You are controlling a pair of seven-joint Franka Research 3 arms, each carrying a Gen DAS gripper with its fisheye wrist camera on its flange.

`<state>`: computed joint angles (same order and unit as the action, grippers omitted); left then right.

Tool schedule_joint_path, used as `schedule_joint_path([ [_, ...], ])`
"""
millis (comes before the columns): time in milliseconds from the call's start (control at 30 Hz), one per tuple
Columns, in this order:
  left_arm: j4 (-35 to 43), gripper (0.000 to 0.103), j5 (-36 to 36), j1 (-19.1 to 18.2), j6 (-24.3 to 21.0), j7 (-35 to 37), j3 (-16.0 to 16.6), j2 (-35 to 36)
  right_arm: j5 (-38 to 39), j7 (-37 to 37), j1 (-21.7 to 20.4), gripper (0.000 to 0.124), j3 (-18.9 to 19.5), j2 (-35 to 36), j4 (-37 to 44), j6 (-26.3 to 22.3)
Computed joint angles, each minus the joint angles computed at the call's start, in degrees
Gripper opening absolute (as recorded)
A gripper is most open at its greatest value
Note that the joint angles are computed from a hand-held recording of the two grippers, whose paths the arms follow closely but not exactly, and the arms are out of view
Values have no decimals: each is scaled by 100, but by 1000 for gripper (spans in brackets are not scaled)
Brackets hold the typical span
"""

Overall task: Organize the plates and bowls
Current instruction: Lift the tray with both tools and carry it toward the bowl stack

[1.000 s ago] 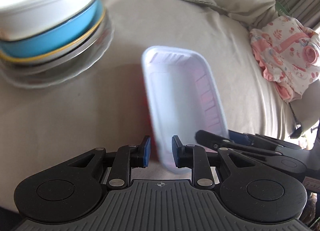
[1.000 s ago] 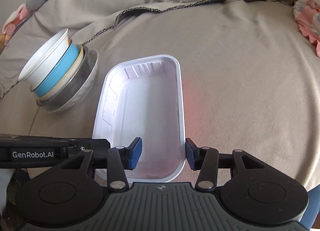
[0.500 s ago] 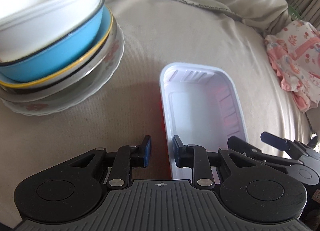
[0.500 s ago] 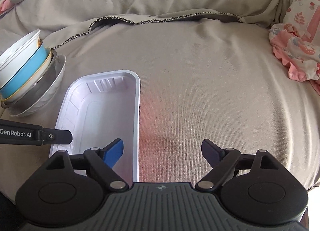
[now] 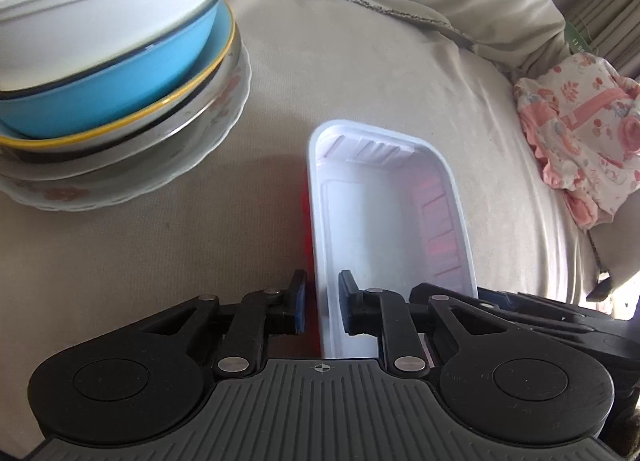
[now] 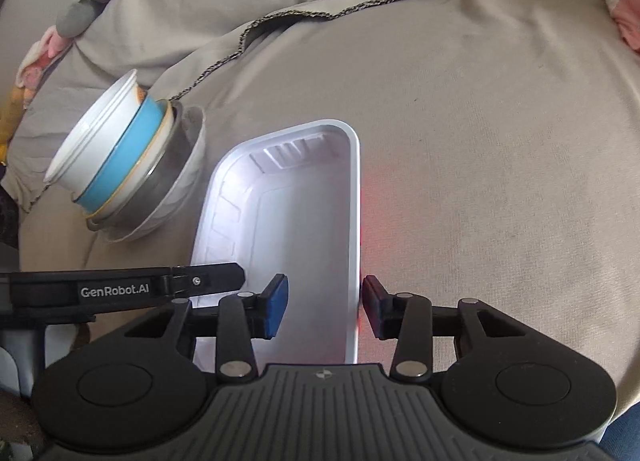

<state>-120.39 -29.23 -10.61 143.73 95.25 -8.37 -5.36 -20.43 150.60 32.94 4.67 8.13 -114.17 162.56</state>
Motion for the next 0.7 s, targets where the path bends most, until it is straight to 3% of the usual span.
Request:
schedule_joint_path([
  [200,65,20,315,-12,-76,-145,-56,87,-413,412,21,40,-78,-41,-21,-184],
  [433,2,20,362,-26,251,-401,-124,121,247,-19,-135,33,92,44,41,-76],
  [533,-78,20,441,-67,308,-373,-124,5,-110,288,26,33,-19,-23,130,-292],
  [700,-309,23,-448,-243,603,424,136,-623,-1298,1080,136,33,39,-400,258,-606],
])
